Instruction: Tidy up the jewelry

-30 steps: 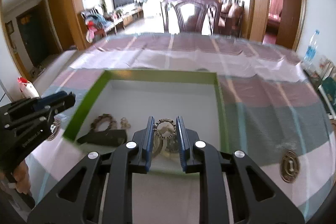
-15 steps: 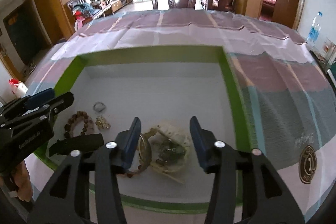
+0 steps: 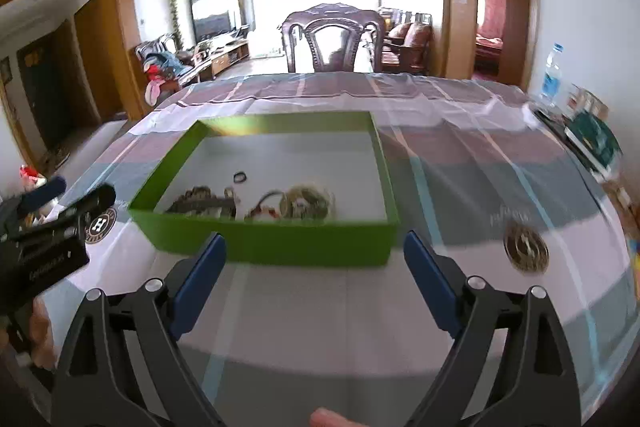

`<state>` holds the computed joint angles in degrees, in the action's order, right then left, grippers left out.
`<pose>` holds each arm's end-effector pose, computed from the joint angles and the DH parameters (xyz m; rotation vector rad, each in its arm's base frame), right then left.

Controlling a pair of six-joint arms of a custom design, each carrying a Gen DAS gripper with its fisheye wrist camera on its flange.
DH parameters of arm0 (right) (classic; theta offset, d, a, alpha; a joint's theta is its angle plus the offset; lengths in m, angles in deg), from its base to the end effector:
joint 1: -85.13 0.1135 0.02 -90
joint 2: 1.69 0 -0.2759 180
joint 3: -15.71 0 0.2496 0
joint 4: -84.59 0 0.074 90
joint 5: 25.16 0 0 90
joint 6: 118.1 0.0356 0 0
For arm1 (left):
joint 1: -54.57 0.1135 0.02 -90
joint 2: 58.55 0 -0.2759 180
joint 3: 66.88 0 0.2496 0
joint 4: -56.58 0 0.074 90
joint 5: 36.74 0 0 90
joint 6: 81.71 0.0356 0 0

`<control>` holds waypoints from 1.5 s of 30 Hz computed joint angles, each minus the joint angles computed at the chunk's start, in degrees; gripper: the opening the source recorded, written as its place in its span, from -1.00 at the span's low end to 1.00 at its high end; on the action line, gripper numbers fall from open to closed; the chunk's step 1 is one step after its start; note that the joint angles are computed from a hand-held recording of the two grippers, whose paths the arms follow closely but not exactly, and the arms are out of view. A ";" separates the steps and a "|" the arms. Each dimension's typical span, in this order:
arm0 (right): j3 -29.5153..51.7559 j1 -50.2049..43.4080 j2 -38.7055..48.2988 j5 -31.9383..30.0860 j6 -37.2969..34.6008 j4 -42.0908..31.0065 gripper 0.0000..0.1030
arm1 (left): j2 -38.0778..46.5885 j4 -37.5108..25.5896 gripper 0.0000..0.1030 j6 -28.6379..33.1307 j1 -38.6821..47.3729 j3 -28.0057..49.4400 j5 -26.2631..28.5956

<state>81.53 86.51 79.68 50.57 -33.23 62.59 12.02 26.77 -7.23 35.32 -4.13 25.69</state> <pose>0.3048 0.0161 0.2532 -0.2614 2.1976 0.2408 0.2500 -0.0699 0.2753 -0.1878 2.1402 0.1860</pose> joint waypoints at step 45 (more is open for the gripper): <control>-13.67 1.37 -12.48 2.77 0.47 6.55 0.94 | -9.18 -6.50 0.92 -5.77 -11.17 -5.90 -7.65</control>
<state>67.86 87.88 67.20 53.34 -32.76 69.14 2.85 20.27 -12.99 24.14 -10.03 18.04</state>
